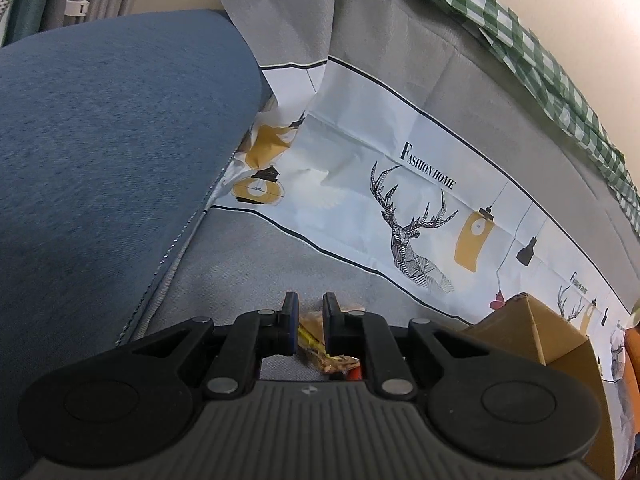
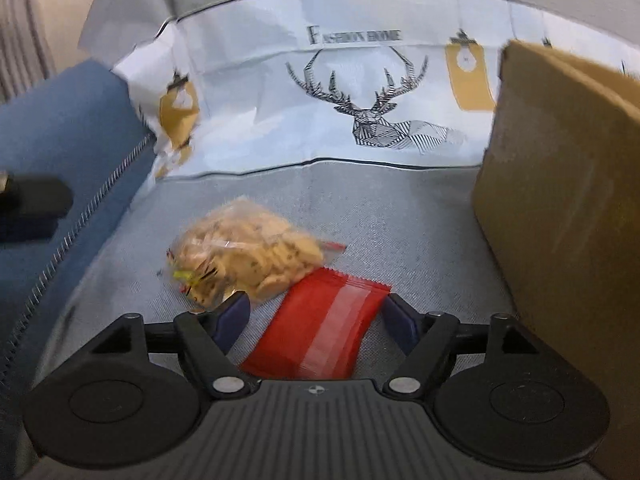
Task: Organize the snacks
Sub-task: 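Grasp the clear cracker bag with the left tool while the right tool grasps the red-wrapped snack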
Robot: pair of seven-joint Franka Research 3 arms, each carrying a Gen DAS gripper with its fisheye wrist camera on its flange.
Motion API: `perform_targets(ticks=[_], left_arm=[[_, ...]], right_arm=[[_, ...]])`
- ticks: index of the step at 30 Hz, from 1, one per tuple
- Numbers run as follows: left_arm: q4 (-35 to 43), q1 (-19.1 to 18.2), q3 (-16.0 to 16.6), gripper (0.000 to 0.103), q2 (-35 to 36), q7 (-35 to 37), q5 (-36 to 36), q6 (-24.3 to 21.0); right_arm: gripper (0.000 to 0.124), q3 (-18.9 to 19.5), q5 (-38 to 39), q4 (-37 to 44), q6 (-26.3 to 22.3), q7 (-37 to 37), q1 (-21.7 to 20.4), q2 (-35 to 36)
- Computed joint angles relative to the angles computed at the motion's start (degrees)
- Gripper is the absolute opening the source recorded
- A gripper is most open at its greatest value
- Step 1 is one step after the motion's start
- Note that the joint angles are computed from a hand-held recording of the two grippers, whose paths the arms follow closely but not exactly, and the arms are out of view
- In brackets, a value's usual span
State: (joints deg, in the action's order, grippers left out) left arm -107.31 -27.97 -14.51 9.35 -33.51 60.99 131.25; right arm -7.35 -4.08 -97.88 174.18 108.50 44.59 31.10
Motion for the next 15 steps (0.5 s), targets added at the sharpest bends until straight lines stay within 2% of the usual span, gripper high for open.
perform_targets(ticks=[2, 3, 5, 7, 9, 10, 12, 14, 15], left_arm=[[0.6, 0.4, 0.2, 0.025, 0.8, 1.0, -0.5, 1.3], [0.9, 0.5, 0.3, 0.033, 1.2, 1.3, -0.7, 1.8], [1.5, 0.9, 0.8, 0.045, 2.1, 2.1, -0.9, 4.4], [2.3, 1.3, 1.1, 0.055, 3.3, 4.8, -2.0, 6.8], [3.7, 1.2, 1.4, 0.068, 4.6, 8.8, -2.9, 7.2], [4.2, 1.1, 1.6, 0.07, 5.1, 10.5, -3.3, 7.6], [4.7, 1.3, 2.1, 0.077, 6.1, 13.7, -4.6, 9.6], [5.7, 1.1, 2.6, 0.081, 7.2, 16.4, -5.6, 9.6], [6.3, 0.9, 2.8, 0.083, 7.7, 17.8, -6.2, 9.2]], right_arm=[[0.061, -3.3, -2.1, -1.0, 0.3, 1.4, 2.9, -0.5], [0.052, -3.6, -2.6, -1.6, 0.6, 1.4, 3.1, -0.9], [0.046, -3.6, -3.6, -2.5, 0.8, 0.6, 3.2, -1.7], [0.044, -2.8, -3.8, -3.7, 0.9, -0.3, 2.4, -2.7], [0.044, -1.7, -3.5, -5.2, 0.5, -1.1, 1.2, -4.2], [0.044, -1.5, -3.7, -6.0, 0.3, -1.3, 0.9, -5.0], [0.044, 2.4, -2.3, -8.1, -0.4, -4.1, -2.5, -7.1], [0.044, 6.6, -0.4, -11.5, -0.4, -8.0, -6.3, -10.0], [0.044, 10.3, 1.8, -13.3, -1.1, -11.6, -9.5, -11.6]])
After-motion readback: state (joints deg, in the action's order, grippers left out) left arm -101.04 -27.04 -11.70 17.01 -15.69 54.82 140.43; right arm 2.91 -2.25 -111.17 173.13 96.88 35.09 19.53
